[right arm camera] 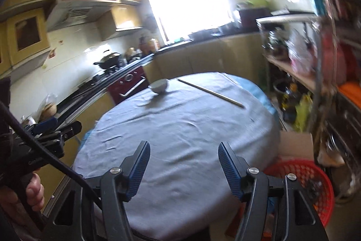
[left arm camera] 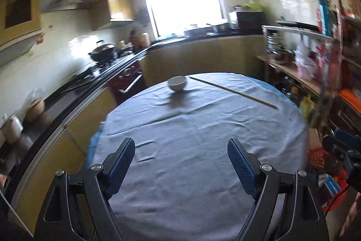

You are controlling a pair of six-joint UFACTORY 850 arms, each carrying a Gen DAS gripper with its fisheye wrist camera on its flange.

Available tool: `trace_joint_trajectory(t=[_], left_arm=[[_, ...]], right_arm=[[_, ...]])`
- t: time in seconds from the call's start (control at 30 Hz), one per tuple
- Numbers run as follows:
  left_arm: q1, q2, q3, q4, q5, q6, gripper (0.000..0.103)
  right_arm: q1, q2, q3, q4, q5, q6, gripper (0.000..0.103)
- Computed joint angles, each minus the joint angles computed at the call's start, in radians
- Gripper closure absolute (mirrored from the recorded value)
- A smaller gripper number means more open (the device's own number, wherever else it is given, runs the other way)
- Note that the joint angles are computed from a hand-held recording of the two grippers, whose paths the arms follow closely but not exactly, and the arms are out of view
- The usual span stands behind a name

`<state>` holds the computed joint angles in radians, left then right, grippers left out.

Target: Collect trash

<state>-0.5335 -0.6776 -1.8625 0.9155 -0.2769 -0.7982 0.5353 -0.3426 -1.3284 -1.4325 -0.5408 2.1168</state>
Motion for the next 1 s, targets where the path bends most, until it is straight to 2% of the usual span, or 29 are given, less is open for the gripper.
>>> trace_joint_trajectory(t=[0.1,0.2,0.33,0.5,0.73,1.0], left_arm=[[0.028,0.027,0.037,0.084,-0.003,-0.112,0.019],[0.055,0.052,0.075,0.228,-0.02,-0.285,0.019],[0.085,0.08,0.108,0.276,-0.027,-0.354,0.019],[0.108,0.096,0.128,0.415,-0.051,-0.507,0.019],[0.122,0.107,0.139,0.456,-0.054,-0.56,0.019],[0.117,0.115,0.156,0.449,-0.042,-0.54,0.018]], right_arm=[[0.017,-0.045,-0.081,0.039,-0.018,-0.089,0.036],[0.038,-0.099,-0.177,0.1,-0.037,-0.202,0.036],[0.061,-0.168,-0.302,0.144,-0.039,-0.305,0.036],[0.083,-0.243,-0.437,0.198,-0.05,-0.417,0.036],[0.109,-0.295,-0.525,0.235,-0.083,-0.503,0.034],[0.108,-0.299,-0.506,0.281,-0.082,-0.51,0.033]])
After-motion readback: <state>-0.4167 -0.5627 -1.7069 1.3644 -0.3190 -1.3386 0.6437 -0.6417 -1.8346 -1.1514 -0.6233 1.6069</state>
